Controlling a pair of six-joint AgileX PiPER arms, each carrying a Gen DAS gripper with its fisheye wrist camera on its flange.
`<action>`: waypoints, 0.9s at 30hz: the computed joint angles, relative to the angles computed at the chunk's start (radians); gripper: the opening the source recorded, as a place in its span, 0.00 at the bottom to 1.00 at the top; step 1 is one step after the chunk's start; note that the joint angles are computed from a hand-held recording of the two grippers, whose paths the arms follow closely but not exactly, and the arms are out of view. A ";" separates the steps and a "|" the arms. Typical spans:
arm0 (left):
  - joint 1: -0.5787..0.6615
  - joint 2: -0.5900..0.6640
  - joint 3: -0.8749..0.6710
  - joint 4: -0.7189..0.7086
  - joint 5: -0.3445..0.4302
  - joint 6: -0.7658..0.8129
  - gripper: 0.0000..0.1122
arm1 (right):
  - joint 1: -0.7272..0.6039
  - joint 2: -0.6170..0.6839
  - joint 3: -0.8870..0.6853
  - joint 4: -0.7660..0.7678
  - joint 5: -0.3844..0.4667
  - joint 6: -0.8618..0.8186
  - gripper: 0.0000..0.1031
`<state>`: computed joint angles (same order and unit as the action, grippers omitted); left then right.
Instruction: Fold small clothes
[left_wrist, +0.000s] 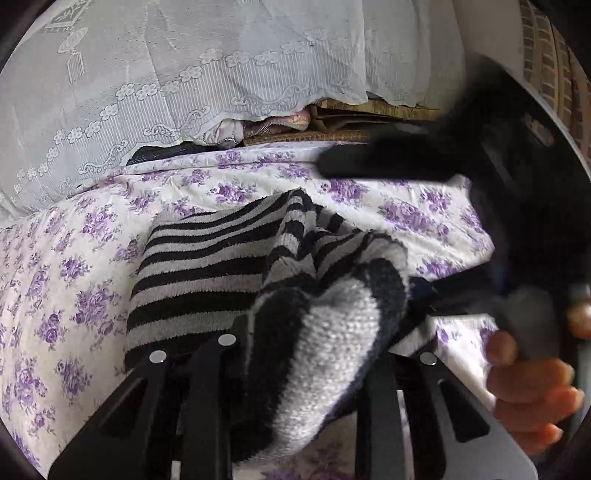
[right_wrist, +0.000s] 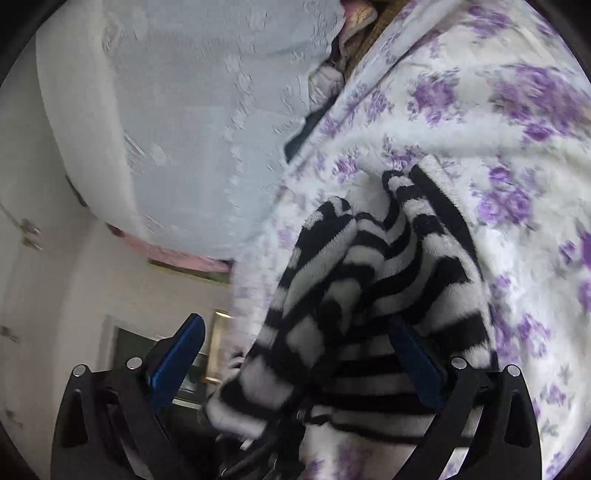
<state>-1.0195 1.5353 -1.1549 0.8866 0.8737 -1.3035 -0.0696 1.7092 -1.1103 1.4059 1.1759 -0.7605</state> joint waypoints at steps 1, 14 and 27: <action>-0.006 0.001 0.005 0.007 0.006 -0.001 0.20 | 0.019 -0.003 -0.015 -0.024 -0.031 0.023 0.97; -0.034 0.137 -0.159 0.040 0.060 0.040 0.23 | -0.039 -0.032 -0.026 0.036 -0.224 -0.188 0.13; -0.113 -0.034 -0.030 -0.002 0.052 0.127 0.85 | -0.107 -0.062 0.001 -0.021 -0.276 -0.179 0.10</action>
<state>-1.1324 1.5014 -1.1845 0.8850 0.9261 -1.1768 -0.1766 1.6474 -1.1093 1.3854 0.8996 -0.9399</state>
